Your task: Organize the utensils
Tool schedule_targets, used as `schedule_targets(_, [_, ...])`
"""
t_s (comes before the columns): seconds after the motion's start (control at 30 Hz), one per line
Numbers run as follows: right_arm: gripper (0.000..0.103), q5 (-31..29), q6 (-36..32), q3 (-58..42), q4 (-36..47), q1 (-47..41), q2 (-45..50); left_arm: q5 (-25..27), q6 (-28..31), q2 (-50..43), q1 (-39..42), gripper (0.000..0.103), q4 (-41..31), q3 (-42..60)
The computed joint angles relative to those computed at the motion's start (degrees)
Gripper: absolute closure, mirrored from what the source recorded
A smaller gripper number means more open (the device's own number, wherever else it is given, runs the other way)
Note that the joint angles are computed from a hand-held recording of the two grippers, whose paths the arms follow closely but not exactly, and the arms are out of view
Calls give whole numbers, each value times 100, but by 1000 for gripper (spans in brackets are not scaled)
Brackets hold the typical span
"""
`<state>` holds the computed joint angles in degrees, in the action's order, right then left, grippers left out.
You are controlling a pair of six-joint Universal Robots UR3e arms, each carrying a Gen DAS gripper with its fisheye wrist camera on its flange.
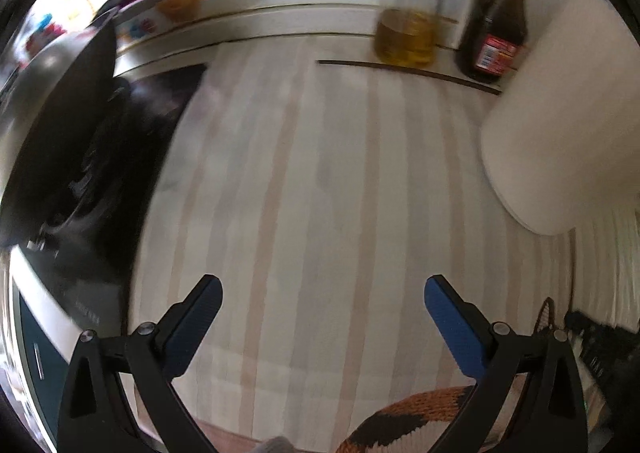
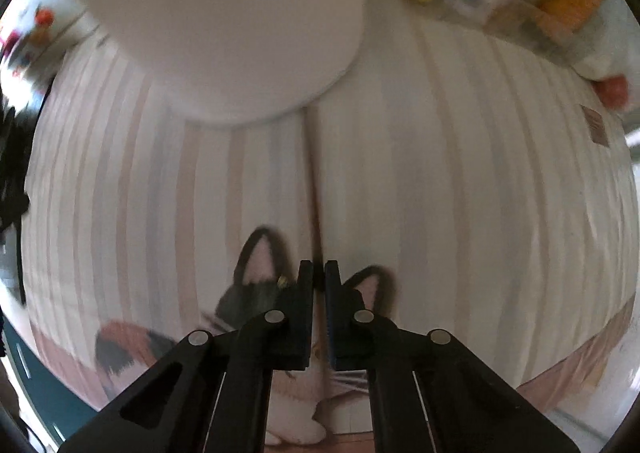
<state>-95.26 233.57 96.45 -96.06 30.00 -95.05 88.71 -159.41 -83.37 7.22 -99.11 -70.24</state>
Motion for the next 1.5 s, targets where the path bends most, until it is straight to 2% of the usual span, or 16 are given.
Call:
schedule_targets(0.23, [98, -170, 405, 234, -31, -169, -749, -39, 235, -31, -390, 0, -123, -93])
schedule_targets(0.33, [98, -469, 539, 236, 181, -47, -1353, -196, 260, 56, -449, 0, -313, -7])
schedule_targets(0.53, [98, -1246, 327, -674, 305, 188, -1519, -459, 46, 329, -531, 0, -422, 450])
schedule_targets(0.73, [99, -2271, 136, -1967, 389, 807, -1050, -727, -322, 62, -567, 0, -848, 1915])
schedule_targets(0.83, [99, -2791, 141, -2808, 641, 1165, -719, -897, -503, -430, -572, 0, -1312, 3192])
schedule_targets(0.87, [103, -2888, 128, -3023, 748, 1241, -703, -956, -522, -567, -552, 0, -1462, 3534])
schedule_targets(1.0, [103, -3170, -80, -4156, 1254, 1353, -340, -1152, -688, -1296, -584, 0, -2113, 5251])
schedule_targets(1.03, [103, -3062, -206, -4382, 1345, 1269, -279, -1151, -719, -1396, -609, 0, -2173, 5441])
schedule_targets(1.07, [103, -2566, -455, -4522, 1483, 945, -301, -1160, -741, -1545, -632, 0, -2298, 5745])
schedule_targets(1.13, [103, -1013, -911, -4121, 1649, -218, -790, -1133, -767, -1570, -661, 0, -2317, 5742])
schedule_targets(1.2, [102, 249, -1215, -3195, 1808, -1404, -1511, -945, -891, -1207, -755, 0, -1882, 4782])
schedule_targets(1.3, [98, 1346, -1705, -1577, 1664, -2917, -2669, -542, -1237, -852, -1078, 0, -1298, 3533])
schedule_targets(1.37, [82, 1711, -1943, -805, 1753, -3739, -3221, -307, -1383, -787, -1281, 0, -1047, 3008])
schedule_targets(1.4, [76, 2036, -2277, -388, 1887, -4339, -3571, -170, -1479, -732, -1395, 0, -842, 2670])
schedule_targets(1.47, [55, 2376, -2842, 131, 2437, -5454, -4123, 146, -1687, -666, -1612, 0, -490, 2181])
schedule_targets(1.5, [53, 2651, -3285, 296, 2774, -6054, -4405, 253, -1766, -646, -1694, 0, -346, 2002])
